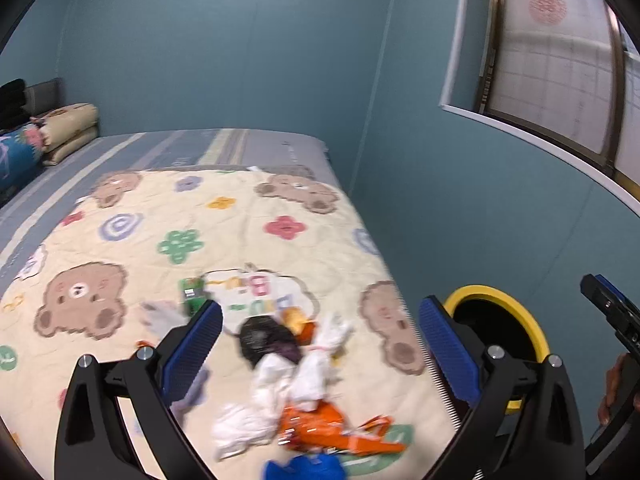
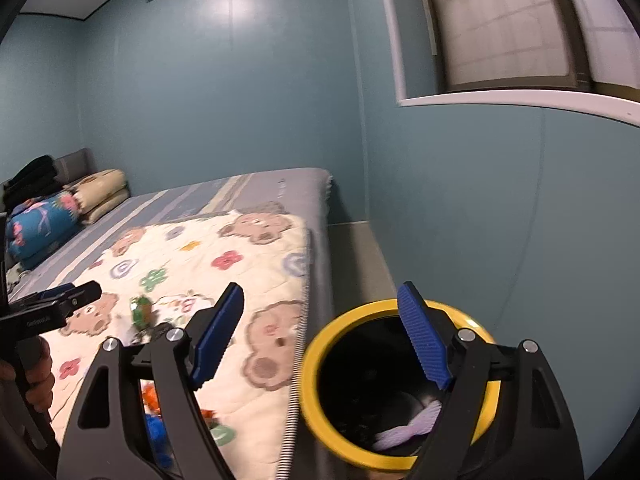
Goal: Collect trash
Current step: 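Move both tools back over the trash on the bed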
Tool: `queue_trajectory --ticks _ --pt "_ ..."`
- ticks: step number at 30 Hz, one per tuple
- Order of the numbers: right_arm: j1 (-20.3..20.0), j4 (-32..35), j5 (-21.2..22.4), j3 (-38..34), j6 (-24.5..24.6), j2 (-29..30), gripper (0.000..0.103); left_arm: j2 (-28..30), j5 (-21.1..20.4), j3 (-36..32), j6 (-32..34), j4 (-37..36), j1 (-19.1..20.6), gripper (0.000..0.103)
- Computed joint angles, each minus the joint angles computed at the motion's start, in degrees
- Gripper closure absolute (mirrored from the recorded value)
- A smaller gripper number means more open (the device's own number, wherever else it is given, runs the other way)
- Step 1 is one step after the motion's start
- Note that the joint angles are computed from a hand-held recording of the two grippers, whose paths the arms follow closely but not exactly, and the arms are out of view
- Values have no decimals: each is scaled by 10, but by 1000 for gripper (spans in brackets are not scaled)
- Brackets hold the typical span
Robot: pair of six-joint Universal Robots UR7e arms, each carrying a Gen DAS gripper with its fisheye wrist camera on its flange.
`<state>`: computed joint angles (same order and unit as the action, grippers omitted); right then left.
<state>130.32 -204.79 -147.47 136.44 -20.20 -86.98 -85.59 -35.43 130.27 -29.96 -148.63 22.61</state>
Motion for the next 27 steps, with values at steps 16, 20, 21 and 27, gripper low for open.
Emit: queue_trajectory --ticks 16,20,21,27 --pt "24 69 53 15 81 66 27 -161 53 62 -147 225 12 8" --pt "18 83 64 24 98 78 27 -176 48 76 -164 249 28 8" --pt "16 86 67 26 104 81 27 -179 46 80 -167 253 33 8" --pt "2 116 89 39 130 86 27 -189 40 99 -177 262 57 8"
